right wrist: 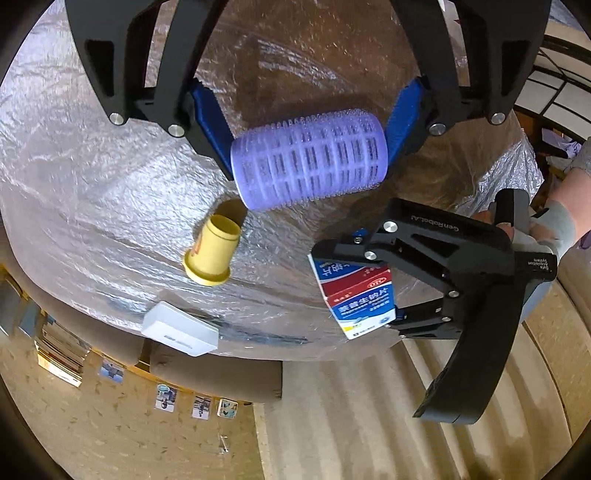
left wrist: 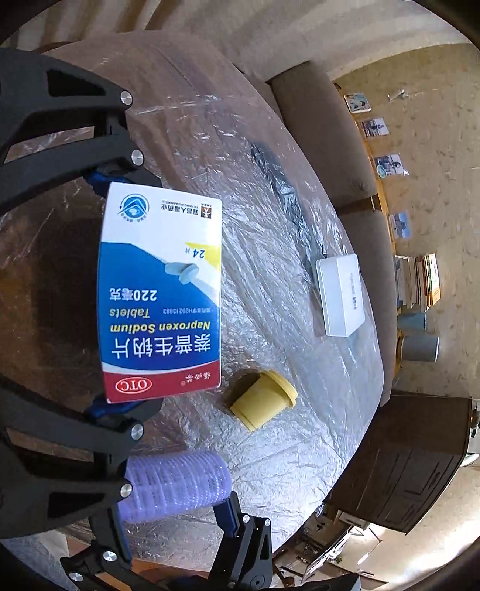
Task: Collect trash
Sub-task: 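Lift the medicine box and purple curler and carry them over the bin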
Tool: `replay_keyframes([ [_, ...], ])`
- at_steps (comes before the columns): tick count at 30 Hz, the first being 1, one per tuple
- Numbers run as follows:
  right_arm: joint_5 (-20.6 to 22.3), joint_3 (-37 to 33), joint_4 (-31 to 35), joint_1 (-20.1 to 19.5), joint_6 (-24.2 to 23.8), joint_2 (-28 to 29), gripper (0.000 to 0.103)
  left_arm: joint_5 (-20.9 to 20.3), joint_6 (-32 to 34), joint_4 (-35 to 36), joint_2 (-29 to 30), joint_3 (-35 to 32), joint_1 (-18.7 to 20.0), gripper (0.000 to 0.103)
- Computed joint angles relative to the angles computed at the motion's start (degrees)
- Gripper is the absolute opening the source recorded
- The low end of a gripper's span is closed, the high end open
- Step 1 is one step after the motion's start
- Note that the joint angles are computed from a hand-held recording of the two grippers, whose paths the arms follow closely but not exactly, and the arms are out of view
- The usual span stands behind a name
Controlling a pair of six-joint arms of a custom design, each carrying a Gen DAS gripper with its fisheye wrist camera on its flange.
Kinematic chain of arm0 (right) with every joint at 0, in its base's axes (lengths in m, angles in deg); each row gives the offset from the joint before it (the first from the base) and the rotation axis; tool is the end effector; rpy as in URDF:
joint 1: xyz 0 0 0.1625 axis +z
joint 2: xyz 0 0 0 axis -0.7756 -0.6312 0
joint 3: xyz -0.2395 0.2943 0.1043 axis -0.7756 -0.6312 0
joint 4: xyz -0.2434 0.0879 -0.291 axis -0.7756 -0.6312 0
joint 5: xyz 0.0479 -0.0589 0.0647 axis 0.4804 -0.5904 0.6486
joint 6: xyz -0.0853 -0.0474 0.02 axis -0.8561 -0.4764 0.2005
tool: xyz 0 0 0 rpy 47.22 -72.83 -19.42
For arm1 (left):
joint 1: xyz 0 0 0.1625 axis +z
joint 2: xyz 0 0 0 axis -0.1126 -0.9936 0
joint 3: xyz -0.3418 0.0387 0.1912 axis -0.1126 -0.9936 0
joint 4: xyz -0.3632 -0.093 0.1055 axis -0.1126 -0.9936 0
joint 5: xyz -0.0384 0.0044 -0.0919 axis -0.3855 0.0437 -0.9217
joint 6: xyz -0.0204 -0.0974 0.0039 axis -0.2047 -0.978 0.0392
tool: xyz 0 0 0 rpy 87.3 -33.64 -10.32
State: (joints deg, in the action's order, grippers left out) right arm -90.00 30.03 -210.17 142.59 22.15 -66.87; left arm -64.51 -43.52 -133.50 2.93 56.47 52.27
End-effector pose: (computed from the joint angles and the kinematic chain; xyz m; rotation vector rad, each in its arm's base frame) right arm 0.1232 -0.5338 0.4112 0.7084 -2.6266 0.5245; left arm -0.3774 -0.6536 0.0155 1.2152 2.3281 -0.3517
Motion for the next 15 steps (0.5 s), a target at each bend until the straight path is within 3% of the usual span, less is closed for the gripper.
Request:
replay_keyframes([
  [15,0.1,2.1,-0.8,-0.2,1.0,-3.2,0.074,1.6,-3.9,-2.9,-4.0,6.5,-1.9,0.081],
])
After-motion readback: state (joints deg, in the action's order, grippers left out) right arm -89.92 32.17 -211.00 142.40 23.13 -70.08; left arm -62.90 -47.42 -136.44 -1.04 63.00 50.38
